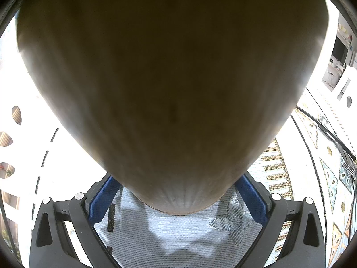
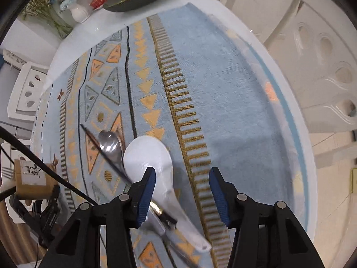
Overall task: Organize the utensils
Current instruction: 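Move the open right tool back to the remaining spoons, then grasp another white plastic spoon by its handle with the right tool, then carry the white spoon with the right tool over the wooden cup and release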
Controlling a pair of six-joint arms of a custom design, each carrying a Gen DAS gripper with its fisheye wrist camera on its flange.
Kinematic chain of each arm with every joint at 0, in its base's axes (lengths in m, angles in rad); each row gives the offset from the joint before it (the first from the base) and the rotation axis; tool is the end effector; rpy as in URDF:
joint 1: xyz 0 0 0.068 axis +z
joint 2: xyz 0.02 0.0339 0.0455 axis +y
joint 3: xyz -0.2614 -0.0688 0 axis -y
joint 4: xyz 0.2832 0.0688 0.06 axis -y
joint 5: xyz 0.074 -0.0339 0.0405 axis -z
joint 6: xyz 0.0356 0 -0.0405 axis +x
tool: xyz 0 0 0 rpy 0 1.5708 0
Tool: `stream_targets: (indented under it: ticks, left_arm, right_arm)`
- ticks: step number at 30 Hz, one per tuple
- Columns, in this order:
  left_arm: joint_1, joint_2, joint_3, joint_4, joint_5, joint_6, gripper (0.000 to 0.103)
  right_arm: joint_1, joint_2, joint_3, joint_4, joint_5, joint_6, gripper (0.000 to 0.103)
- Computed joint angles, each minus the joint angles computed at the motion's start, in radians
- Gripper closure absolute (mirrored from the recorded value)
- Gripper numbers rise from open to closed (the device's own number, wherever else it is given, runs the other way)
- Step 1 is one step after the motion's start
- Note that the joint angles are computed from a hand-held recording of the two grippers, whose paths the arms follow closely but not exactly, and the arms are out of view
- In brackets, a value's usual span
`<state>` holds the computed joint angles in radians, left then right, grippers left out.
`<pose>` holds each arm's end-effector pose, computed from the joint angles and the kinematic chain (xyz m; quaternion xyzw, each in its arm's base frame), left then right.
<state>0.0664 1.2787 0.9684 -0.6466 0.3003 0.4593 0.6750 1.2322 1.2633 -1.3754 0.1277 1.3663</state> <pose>0.2950 0.0091 0.2462 0.2283 0.9156 -0.0601 0.3255 0.1894 0.1458 0.3223 0.3427 0.9305 0.0630 0.1130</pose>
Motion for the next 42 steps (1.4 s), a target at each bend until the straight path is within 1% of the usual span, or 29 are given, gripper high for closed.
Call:
stream_targets:
  ticks: [3, 5, 7, 8, 11, 12, 13, 15, 17, 18, 19, 23, 27, 30, 34, 40, 42]
  left_arm:
    - [-0.001, -0.001, 0.000, -0.001, -0.001, -0.001, 0.003]
    - [0.000, 0.000, 0.000, 0.000, -0.001, -0.001, 0.003]
    - [-0.002, -0.002, 0.000, -0.001, -0.002, -0.002, 0.003]
    - [0.000, 0.000, 0.000, 0.000, -0.001, -0.001, 0.003]
    - [0.000, 0.000, 0.000, 0.001, 0.000, 0.000, 0.003]
    - [0.000, 0.000, 0.000, 0.001, 0.000, 0.000, 0.003]
    - [-0.001, -0.002, 0.000, -0.001, -0.001, -0.001, 0.003]
    - [0.001, 0.000, 0.000, 0.000, 0.000, 0.000, 0.003]
    - [0.001, 0.000, 0.000, 0.000, 0.000, 0.000, 0.003]
    - [0.001, 0.000, 0.000, 0.000, 0.000, 0.000, 0.003]
    - [0.001, 0.000, 0.000, 0.000, 0.000, 0.000, 0.003]
    - [0.001, 0.001, 0.000, 0.000, 0.000, 0.000, 0.003]
    - [0.001, 0.001, 0.000, 0.000, 0.000, 0.000, 0.003]
    - [0.000, 0.000, 0.000, 0.000, 0.000, 0.000, 0.003]
    - [0.001, 0.001, 0.000, 0.001, 0.001, 0.001, 0.003]
    - [0.002, 0.001, 0.000, 0.001, 0.001, 0.001, 0.003]
    - [0.002, 0.001, 0.000, 0.001, 0.001, 0.001, 0.003]
  right_arm:
    - [-0.100, -0.024, -0.083, 0.102, -0.147, -0.084, 0.054]
    - [-0.108, 0.007, -0.087, 0.105, -0.180, -0.126, 0.054]
    - [-0.096, 0.062, -0.054, 0.077, -0.174, -0.171, 0.051]
    - [-0.084, 0.082, -0.040, 0.070, -0.167, -0.191, 0.045]
    - [-0.054, 0.156, 0.024, 0.017, -0.140, -0.230, 0.044]
    - [-0.048, 0.174, 0.041, 0.005, -0.133, -0.236, 0.046]
    - [-0.042, 0.178, 0.052, 0.001, -0.126, -0.242, 0.050]
    - [-0.028, 0.185, 0.077, -0.011, -0.108, -0.240, 0.081]
    - [-0.010, 0.207, 0.123, -0.047, -0.092, -0.234, 0.091]
    - [0.001, 0.204, 0.133, -0.049, -0.087, -0.228, 0.095]
    - [0.012, 0.197, 0.141, -0.049, -0.084, -0.224, 0.095]
    - [0.073, 0.180, 0.181, -0.098, -0.080, -0.201, 0.096]
    - [0.108, 0.216, 0.240, -0.114, -0.097, -0.223, 0.094]
    - [0.112, 0.270, 0.288, -0.129, -0.103, -0.250, 0.094]
    - [0.068, 0.318, 0.303, -0.112, -0.138, -0.340, 0.091]
    - [0.033, 0.451, 0.400, -0.128, -0.174, -0.506, 0.084]
    - [0.019, 0.478, 0.410, -0.109, -0.174, -0.522, 0.084]
